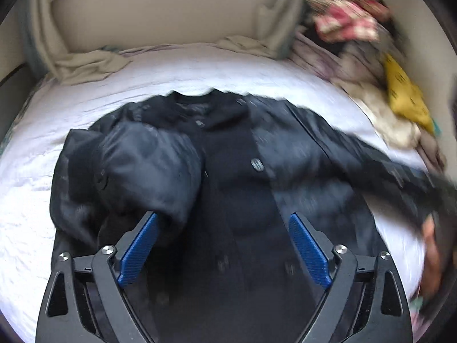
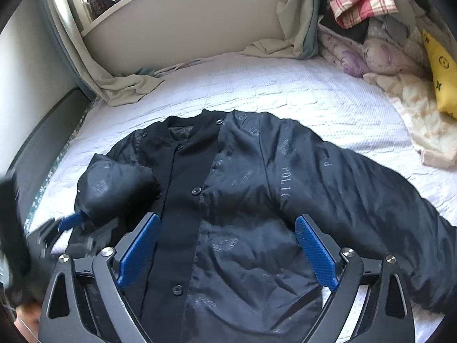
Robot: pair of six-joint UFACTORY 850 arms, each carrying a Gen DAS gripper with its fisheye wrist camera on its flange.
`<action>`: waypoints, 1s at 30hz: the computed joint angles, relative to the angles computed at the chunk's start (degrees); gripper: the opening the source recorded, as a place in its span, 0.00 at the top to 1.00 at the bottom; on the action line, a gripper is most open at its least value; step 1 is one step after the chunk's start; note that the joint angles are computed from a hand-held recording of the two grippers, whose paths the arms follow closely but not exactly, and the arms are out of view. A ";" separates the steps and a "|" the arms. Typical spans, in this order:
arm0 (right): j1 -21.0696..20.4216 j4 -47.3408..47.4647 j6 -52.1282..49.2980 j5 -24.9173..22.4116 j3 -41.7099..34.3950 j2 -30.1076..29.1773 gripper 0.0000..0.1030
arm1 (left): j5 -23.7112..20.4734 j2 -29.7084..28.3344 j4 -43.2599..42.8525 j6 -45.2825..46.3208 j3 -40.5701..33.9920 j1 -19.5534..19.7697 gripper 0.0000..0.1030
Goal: Fold large clothes
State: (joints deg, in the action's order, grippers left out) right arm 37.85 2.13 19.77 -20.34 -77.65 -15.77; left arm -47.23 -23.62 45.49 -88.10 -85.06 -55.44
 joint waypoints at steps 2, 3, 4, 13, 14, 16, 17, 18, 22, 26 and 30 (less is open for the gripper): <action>0.40 -2.04 1.53 -0.47 -0.54 -0.43 0.14 | 0.93 1.66 0.74 -0.50 2.34 -1.35 0.08; 0.60 -2.86 2.04 -0.70 -0.80 -0.63 0.15 | 1.71 3.04 1.65 -2.00 3.94 -1.97 0.08; 0.89 -3.74 2.51 -1.00 -1.13 -0.90 0.18 | 2.97 4.47 3.36 -4.42 5.75 -2.40 0.08; 5.24 -7.48 1.02 -2.16 -4.85 -3.51 0.32 | -11.22 15.28 13.33 -24.37 17.09 -3.70 0.05; 6.20 -8.55 1.21 -2.18 -5.54 -3.93 0.32 | -15.48 16.03 12.73 -25.33 17.40 -3.44 0.05; 8.15 -10.34 0.93 -3.29 -8.01 -5.63 0.32 | -19.37 17.95 12.80 -27.65 18.41 -3.02 0.05; 9.26 -10.74 0.13 -4.18 -9.80 -7.02 0.32 | -20.00 18.91 12.88 -28.41 18.93 -2.85 0.05; 10.14 -10.77 -0.66 -4.92 -11.30 -8.23 0.32 | -20.49 20.01 13.34 -29.58 19.63 -2.72 0.05; 13.92 -10.94 -4.08 -5.27 -15.69 -12.48 0.15 | -20.67 22.56 13.39 -33.33 21.56 -2.22 0.05; 18.41 -28.65 5.95 -9.64 -22.03 -18.95 0.13 | -17.86 23.75 12.47 -34.90 23.04 -1.35 0.05; 18.66 -36.82 13.78 -10.16 -23.28 -21.66 0.56 | -18.50 22.82 11.13 -33.59 22.87 -1.33 0.05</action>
State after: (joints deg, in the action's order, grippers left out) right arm 56.50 -34.69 33.54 -30.49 -100.93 -37.43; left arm -65.74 -0.80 56.62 -121.69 -62.18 -56.76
